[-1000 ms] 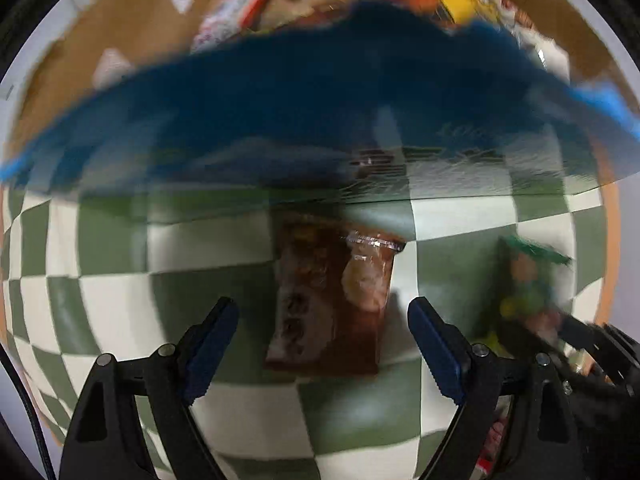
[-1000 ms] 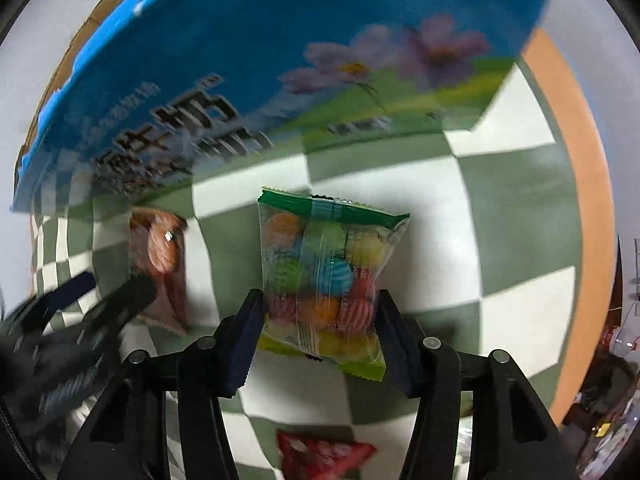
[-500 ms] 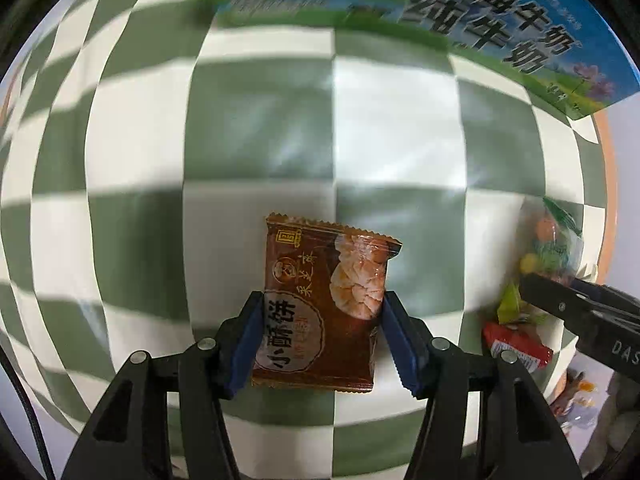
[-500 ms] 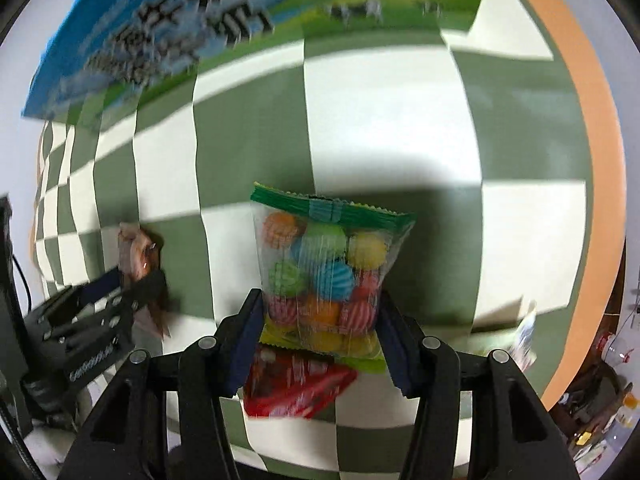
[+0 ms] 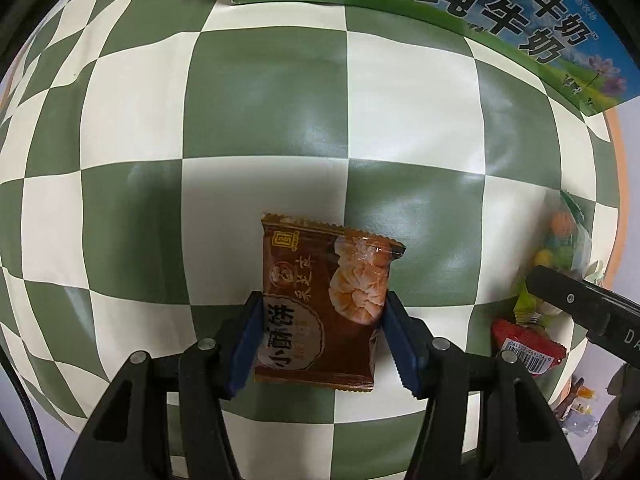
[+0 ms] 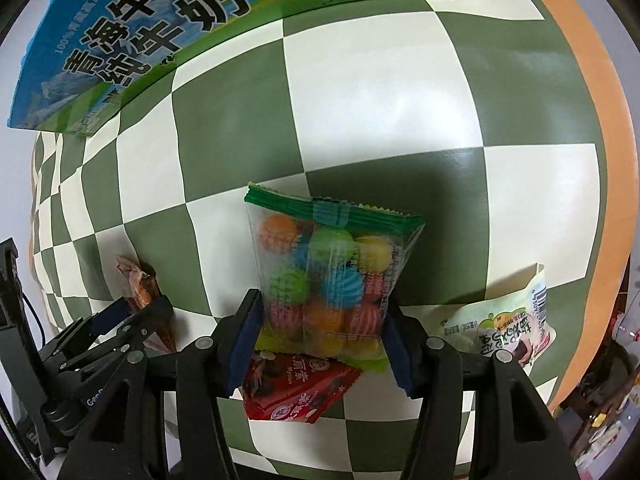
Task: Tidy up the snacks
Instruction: 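Grasp the brown biscuit packet with the left tool while the right tool grasps the candy-ball bag, then carry both packets into the box and open both tools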
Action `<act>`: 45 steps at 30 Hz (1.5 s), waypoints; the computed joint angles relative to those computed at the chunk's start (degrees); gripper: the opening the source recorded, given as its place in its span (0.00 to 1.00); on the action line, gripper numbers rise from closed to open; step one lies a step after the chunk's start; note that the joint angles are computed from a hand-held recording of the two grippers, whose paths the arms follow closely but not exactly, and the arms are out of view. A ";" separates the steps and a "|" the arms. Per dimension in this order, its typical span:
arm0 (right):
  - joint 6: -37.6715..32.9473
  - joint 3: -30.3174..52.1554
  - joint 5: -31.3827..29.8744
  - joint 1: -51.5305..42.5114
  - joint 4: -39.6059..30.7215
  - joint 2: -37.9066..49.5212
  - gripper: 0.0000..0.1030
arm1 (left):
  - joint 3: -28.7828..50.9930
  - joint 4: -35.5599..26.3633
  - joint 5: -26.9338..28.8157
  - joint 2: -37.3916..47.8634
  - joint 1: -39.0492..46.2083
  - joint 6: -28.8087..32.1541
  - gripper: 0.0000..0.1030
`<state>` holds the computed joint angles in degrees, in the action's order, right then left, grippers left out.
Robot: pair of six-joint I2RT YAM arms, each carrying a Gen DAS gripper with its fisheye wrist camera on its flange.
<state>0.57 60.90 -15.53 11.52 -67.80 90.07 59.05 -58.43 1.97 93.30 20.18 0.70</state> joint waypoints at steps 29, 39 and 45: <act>12.83 -1.31 -2.03 11.71 7.82 -2.76 0.53 | 6.25 -5.36 3.71 -4.43 0.29 1.80 0.54; 9.07 21.21 -8.88 7.79 -3.15 -2.40 0.53 | 42.22 -18.82 12.16 5.12 -1.21 2.50 0.54; 3.42 52.02 -6.18 3.71 -11.97 12.73 0.53 | 72.65 -26.33 9.15 23.63 -2.84 4.81 0.54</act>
